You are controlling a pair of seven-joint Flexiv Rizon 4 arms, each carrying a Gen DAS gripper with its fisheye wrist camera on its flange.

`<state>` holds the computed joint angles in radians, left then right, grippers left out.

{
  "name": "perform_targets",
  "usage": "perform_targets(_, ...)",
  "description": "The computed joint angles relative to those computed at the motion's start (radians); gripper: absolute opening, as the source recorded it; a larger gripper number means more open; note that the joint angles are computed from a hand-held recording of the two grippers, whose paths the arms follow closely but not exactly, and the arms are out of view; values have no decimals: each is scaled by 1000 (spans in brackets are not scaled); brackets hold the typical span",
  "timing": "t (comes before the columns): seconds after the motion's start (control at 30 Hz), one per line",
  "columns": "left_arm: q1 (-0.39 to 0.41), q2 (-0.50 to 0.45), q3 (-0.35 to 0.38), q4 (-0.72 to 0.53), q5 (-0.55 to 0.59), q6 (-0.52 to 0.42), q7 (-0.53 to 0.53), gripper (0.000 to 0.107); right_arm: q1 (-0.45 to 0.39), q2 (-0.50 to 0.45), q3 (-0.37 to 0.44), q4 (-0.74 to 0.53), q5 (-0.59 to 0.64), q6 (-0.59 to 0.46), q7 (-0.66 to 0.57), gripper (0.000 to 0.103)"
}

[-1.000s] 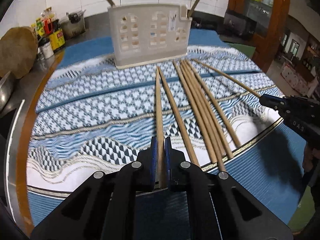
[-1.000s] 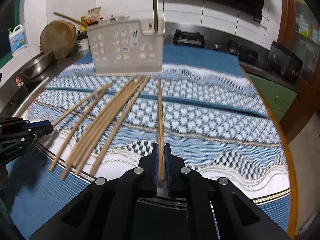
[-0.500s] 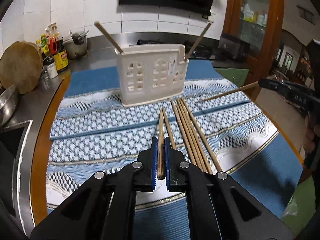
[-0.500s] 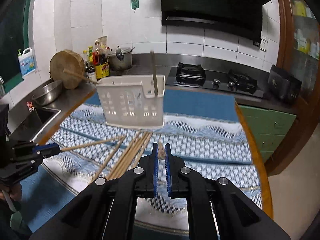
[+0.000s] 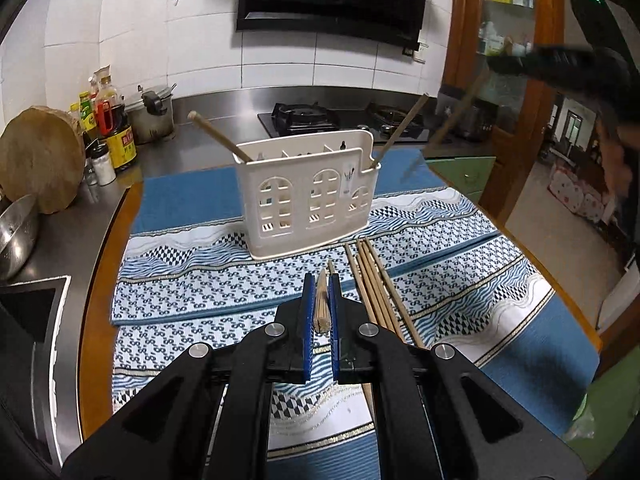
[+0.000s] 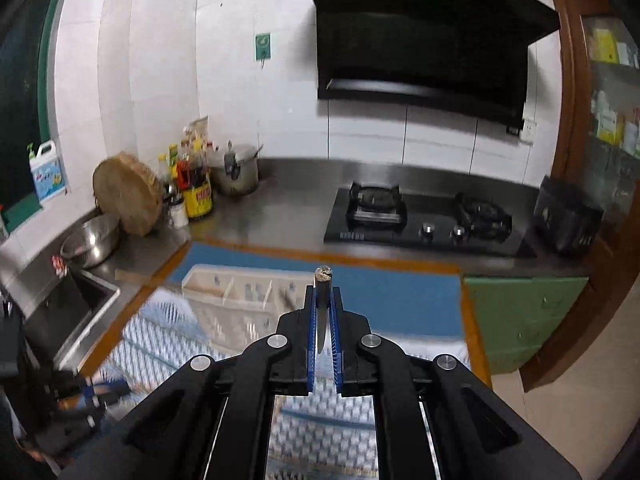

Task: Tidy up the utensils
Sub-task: 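Drop the right tool's chopstick into the holder and open while the left tool holds its chopstick, then lower the left tool's chopstick into the holder and open while the right tool withdraws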

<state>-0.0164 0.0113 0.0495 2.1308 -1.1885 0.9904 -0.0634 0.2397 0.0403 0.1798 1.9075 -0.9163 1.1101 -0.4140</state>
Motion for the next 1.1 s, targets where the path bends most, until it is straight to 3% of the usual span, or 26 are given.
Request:
perform_targets(0.37,16,-21,-4,-54,32,-23,-27,5,59,-139,-38,-180,115,-64,-126,7)
perform_targets(0.8,18,-33,-13,-91,57,-39,-53,5,106,-202,-69,-198,187,-88,-187,7)
perform_targets(1.0,16,-33,-16,-112,67,-48,-65,5,100,-170,-74,-156,146,-49,-147,26)
perform_targets(1.1,17,-33,-16,-128,76,-53,-73,5,89,-131,-72,-105,80,-24,-100,30)
